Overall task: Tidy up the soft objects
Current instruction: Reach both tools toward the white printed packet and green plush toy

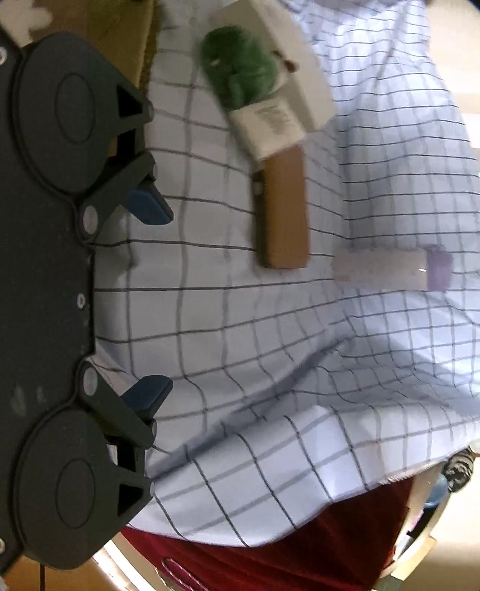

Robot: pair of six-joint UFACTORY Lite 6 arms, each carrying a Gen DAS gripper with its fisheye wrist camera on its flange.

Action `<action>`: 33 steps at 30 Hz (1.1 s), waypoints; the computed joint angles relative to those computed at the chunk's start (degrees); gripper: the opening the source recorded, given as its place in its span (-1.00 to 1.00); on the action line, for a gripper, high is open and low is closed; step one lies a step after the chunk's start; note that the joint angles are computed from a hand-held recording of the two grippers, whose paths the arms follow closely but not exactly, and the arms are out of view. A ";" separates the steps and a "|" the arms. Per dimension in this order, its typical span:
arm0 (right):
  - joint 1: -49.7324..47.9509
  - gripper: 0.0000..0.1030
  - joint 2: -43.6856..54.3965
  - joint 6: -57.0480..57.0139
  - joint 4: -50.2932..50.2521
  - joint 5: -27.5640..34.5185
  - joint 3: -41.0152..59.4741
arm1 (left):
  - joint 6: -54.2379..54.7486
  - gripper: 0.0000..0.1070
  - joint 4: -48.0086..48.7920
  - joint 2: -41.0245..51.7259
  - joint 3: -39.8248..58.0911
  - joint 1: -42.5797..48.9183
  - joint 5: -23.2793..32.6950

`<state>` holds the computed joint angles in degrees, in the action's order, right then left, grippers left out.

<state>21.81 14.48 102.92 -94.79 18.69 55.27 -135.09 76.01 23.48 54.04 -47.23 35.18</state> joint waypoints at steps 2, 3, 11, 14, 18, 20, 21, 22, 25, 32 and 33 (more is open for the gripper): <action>-0.15 0.90 -0.62 -8.02 7.76 -0.33 1.68 | 1.77 0.72 -1.83 0.16 0.34 0.84 -0.96; 0.08 0.91 -0.26 -12.94 12.43 0.24 2.84 | 4.19 0.72 -4.10 0.47 0.99 1.59 -1.92; 1.13 0.91 -1.53 -32.56 31.04 3.68 6.11 | 13.16 0.71 -11.43 -6.62 -0.84 2.53 -4.49; 0.90 0.91 -1.18 -40.85 38.32 5.24 8.76 | 21.71 0.71 -17.71 -6.08 1.81 2.72 -3.06; 0.78 0.92 2.13 -42.39 38.32 6.37 11.58 | 23.99 0.72 -18.04 -0.16 5.53 3.06 -1.40; 0.49 0.91 4.68 -43.77 39.13 6.15 12.86 | 23.82 0.71 -17.45 2.03 6.56 3.56 -1.11; 0.49 0.90 5.45 -43.48 38.63 6.15 13.10 | 23.43 0.71 -16.64 2.27 6.44 3.91 -1.59; 0.52 0.90 5.81 -43.00 37.86 6.03 13.08 | 22.82 0.72 -15.89 1.86 5.87 3.96 -2.03; 0.43 0.90 5.71 -41.78 35.66 5.11 12.53 | 21.60 0.72 -13.80 2.04 5.67 4.24 -2.57; -0.67 0.91 6.47 -45.89 39.80 3.45 14.34 | 13.33 0.72 -6.80 3.28 5.72 2.58 0.40; -0.80 0.91 7.05 -46.71 40.79 3.74 15.03 | 14.76 0.72 -7.55 3.88 6.28 2.72 0.44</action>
